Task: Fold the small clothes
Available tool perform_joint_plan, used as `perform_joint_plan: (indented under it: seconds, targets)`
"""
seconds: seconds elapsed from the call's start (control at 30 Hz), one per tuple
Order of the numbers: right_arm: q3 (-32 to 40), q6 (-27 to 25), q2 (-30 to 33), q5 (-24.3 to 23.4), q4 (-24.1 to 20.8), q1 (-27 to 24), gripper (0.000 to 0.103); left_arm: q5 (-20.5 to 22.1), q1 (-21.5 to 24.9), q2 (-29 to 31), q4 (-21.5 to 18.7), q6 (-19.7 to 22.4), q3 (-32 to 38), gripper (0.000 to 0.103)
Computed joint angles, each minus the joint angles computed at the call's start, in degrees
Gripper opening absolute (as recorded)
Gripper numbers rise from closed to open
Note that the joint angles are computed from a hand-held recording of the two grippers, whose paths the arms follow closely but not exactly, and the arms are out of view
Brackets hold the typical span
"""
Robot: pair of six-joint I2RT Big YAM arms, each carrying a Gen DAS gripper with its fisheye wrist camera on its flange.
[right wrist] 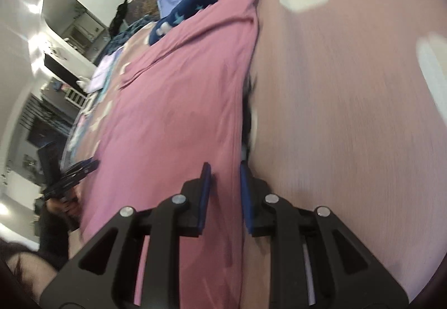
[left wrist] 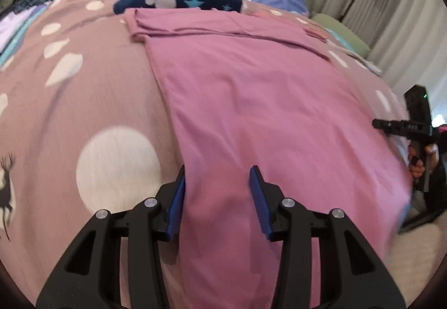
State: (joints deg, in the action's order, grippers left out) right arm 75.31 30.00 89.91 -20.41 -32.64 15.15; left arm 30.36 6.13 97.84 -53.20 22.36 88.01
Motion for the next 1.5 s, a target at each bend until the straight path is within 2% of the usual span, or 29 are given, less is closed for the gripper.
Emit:
perform_joint_plan:
  seconds: [0.17,0.33,0.4,0.5,0.6,0.67,0.8,0.83,0.87,0.9,0.93,0.97,1.0,1.07,1.1,1.13,1.33,1.43,1.47,1.5]
  targets:
    - [-9.15,1.81,-7.69,-4.03,2.37,0.40,0.021,3.39,1.78,-2.77,-4.05,4.69,-3.21,0.044]
    - [-13.10,4.03,-10.62,-7.58,4.80,-0.03,0.022,6.80,3.33,-4.54,-7.83,7.49,-5.10,0.044]
    - [-12.70,4.89,-10.01,-8.77,5.23,-0.13,0.026,7.19,3.28,-4.01,-8.38,7.83,-4.58,0.044]
    - [-10.54,3.93,-8.05,-10.41,4.95,-0.37,0.033,10.07,3.51,-1.93,-9.41,6.12,-2.60,0.044]
    - [-9.70,2.62,-8.17,-9.45,2.81,-0.05,0.034,11.24,4.07,-1.82,-9.91,4.71,-2.66,0.044]
    - [-10.61,2.54,-9.20,-9.01,2.57,0.44,0.034,10.69,4.45,-3.07,-9.89,6.17,-4.05,0.044]
    - [-13.66,4.32,-11.31,-9.82,5.51,0.46,0.034,11.78,5.57,-3.95,-11.22,6.43,-5.12,0.044]
    - [-13.61,4.32,-11.12,-9.59,5.80,0.58,0.033,11.92,5.53,-4.02,-10.58,5.52,-5.30,0.043]
    - [-13.42,4.44,-10.91,-9.14,5.99,0.68,0.031,12.01,5.46,-3.97,-10.04,4.67,-5.33,0.036]
    - [-12.81,4.59,-10.43,-7.85,5.75,1.07,0.020,12.62,5.41,-3.92,-8.78,2.48,-5.40,0.026]
    - [-12.11,4.97,-10.12,-5.80,4.96,1.44,0.004,13.83,5.45,-3.78,-7.47,-0.45,-5.36,0.002]
    - [-11.78,5.89,-9.81,-5.17,5.25,1.54,0.003,15.18,5.57,-3.75,-6.04,-3.22,-5.26,0.002]
    - [-12.51,9.03,-10.15,-6.31,7.91,1.09,0.003,17.83,6.13,-4.87,-2.28,-7.09,-6.26,0.002]
    - [-15.35,14.15,-12.19,-8.86,16.04,-0.16,0.002,20.37,6.56,-7.64,4.50,-12.08,-7.67,0.002]
    - [-16.10,15.48,-13.61,-8.96,19.44,-0.64,0.002,21.14,6.72,-8.40,5.86,-13.09,-7.67,0.002]
    - [-16.06,15.62,-14.71,-8.70,20.80,-0.92,0.002,22.38,6.91,-9.39,7.42,-14.24,-7.54,0.001]
    - [-15.62,11.41,-22.94,-6.58,24.23,-0.05,0.002,27.07,7.66,-17.37,14.17,-17.38,-9.59,0.001]
    - [-18.88,13.36,-28.55,-8.91,29.18,-1.13,0.002,31.73,9.65,-22.76,17.02,-19.55,-12.33,0.001]
    - [-19.51,12.77,-30.46,-8.64,29.25,-1.44,0.002,31.74,10.55,-25.21,17.66,-18.82,-13.48,0.002]
    - [-19.69,10.93,-32.68,-7.55,27.10,-1.78,0.002,31.51,11.08,-26.23,17.37,-18.07,-13.71,0.002]
